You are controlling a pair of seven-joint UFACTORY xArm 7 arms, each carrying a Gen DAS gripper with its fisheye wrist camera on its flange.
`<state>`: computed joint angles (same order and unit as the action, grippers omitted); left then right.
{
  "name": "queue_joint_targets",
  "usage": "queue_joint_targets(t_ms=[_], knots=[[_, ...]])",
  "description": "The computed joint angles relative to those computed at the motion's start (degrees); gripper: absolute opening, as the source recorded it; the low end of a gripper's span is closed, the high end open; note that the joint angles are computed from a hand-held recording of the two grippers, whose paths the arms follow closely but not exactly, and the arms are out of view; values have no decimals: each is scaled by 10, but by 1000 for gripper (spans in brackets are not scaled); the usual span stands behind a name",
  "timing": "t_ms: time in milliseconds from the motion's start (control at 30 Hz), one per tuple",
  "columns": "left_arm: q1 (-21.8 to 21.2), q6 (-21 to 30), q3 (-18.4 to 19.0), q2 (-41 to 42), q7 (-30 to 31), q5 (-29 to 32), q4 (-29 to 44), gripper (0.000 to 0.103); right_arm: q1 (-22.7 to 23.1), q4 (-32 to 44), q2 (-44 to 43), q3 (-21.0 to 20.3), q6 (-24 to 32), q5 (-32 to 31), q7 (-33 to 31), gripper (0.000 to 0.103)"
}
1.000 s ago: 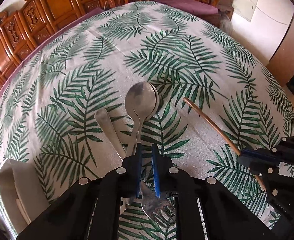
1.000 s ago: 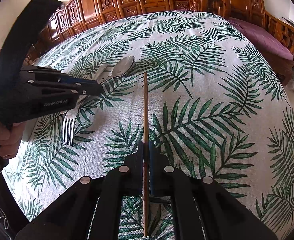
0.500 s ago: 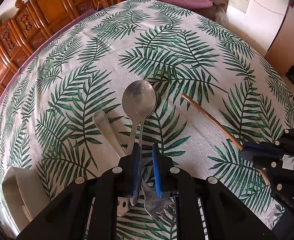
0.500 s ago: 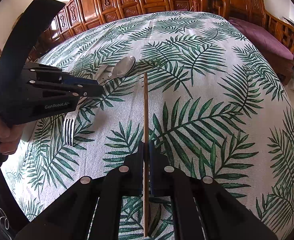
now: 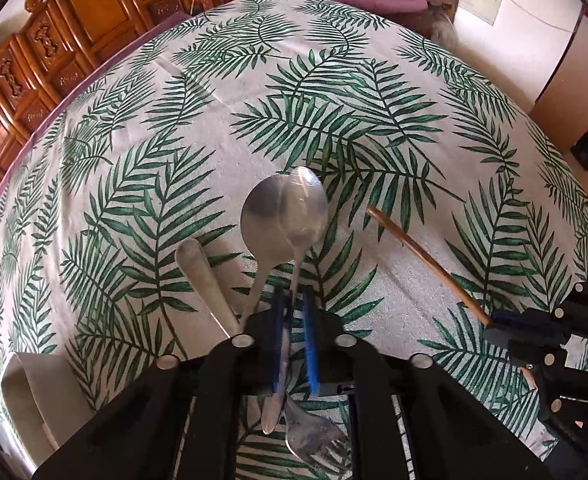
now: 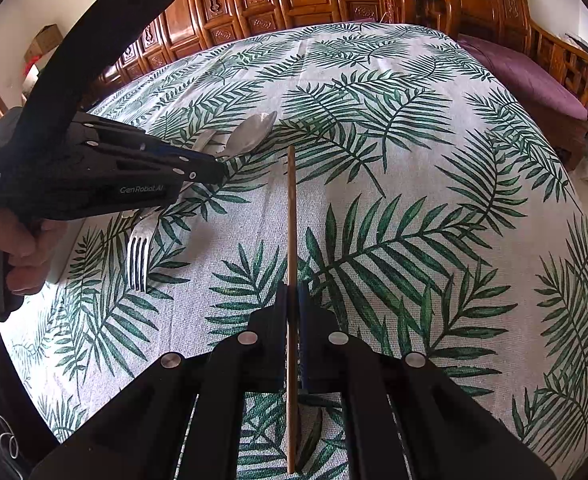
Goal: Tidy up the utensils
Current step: 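Grasp metal spoons and a fork with the left tool while the right tool holds the chopstick, then carry the metal utensils into the grey tray and open the left tool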
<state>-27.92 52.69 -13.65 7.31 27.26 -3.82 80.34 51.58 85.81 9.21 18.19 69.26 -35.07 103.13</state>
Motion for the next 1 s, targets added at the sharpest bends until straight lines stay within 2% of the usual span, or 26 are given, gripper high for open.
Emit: queue_joint_targets(t_ms=[100, 533, 667, 800, 1000], knots=[[-2, -16, 0, -15, -7, 9, -15, 3, -1, -1, -1, 0, -1, 0, 0, 6], [8, -25, 4, -105, 15, -65, -64, 1, -3, -1, -3, -1, -3, 6, 0, 6], [15, -14, 15, -144, 29, -99, -83, 1, 2, 13, -3, 1, 33, -1, -4, 6], [20, -13, 25, -185, 46, -114, -112, 1, -1, 9, -18, 3, 45, -7, 4, 6], [25, 4, 39, -218, 65, -143, -118, 1, -3, 36, -28, 12, 94, -30, -8, 6]])
